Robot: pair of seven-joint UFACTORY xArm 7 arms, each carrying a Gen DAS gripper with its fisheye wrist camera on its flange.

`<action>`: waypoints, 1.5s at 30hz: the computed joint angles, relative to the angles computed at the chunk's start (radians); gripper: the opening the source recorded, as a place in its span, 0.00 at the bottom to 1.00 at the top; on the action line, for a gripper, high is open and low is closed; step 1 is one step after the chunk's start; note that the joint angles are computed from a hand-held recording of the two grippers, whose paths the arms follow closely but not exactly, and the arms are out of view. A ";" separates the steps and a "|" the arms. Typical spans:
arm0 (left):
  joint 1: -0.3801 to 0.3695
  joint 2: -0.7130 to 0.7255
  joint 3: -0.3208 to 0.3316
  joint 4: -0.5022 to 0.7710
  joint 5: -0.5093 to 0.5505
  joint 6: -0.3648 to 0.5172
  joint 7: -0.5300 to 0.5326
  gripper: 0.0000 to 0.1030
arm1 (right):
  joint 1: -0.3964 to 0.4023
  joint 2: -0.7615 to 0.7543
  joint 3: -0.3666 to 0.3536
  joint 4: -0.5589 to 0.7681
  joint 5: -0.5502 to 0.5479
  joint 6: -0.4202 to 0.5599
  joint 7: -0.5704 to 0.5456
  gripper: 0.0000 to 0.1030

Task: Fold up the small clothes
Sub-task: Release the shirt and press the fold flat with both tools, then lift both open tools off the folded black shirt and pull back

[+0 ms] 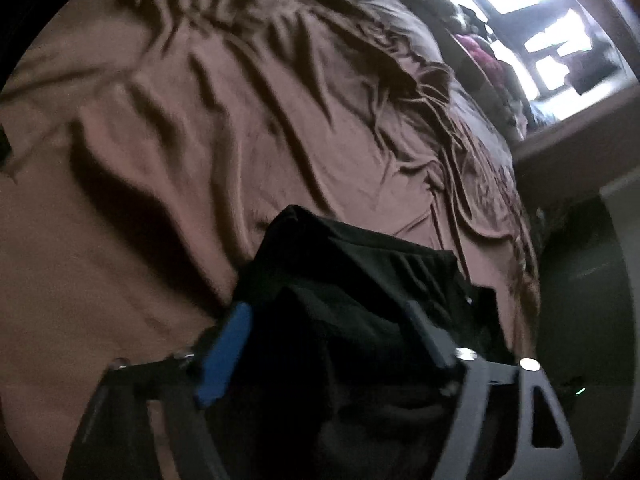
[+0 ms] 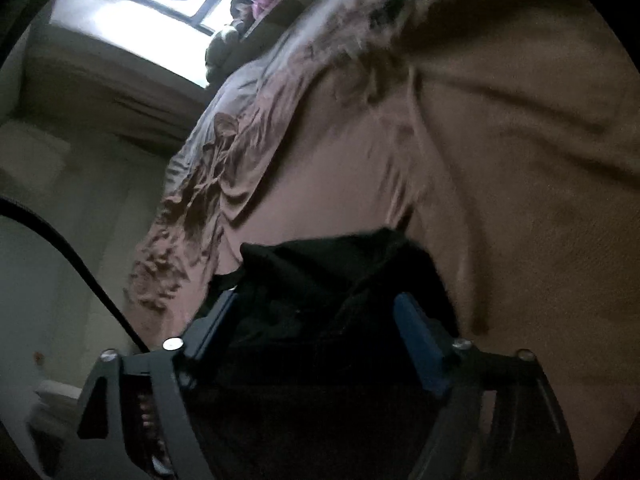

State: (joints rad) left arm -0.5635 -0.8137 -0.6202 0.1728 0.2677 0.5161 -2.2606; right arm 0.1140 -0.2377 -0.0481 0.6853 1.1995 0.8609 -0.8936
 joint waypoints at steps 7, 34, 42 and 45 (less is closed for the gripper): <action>-0.049 0.159 0.065 0.147 -0.014 0.120 0.237 0.80 | 0.011 -0.178 0.017 -0.088 -0.236 -0.058 0.045 0.77; -0.091 0.540 0.182 0.340 0.049 0.364 0.565 0.80 | 0.107 -0.175 0.242 -0.132 -1.117 -0.345 0.632 0.77; -0.019 0.566 0.211 0.366 0.160 0.392 0.593 0.80 | 0.125 -0.013 0.244 -0.035 -1.289 -0.461 0.773 0.77; 0.002 0.570 0.228 0.370 0.189 0.387 0.605 0.80 | 0.135 0.036 0.238 0.001 -1.323 -0.493 0.804 0.77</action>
State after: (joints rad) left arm -0.5615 -0.2436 -0.3923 0.5426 0.4569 0.9032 -1.6551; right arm 0.2493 -0.2014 0.1895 0.6864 -0.1233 0.3679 -0.0896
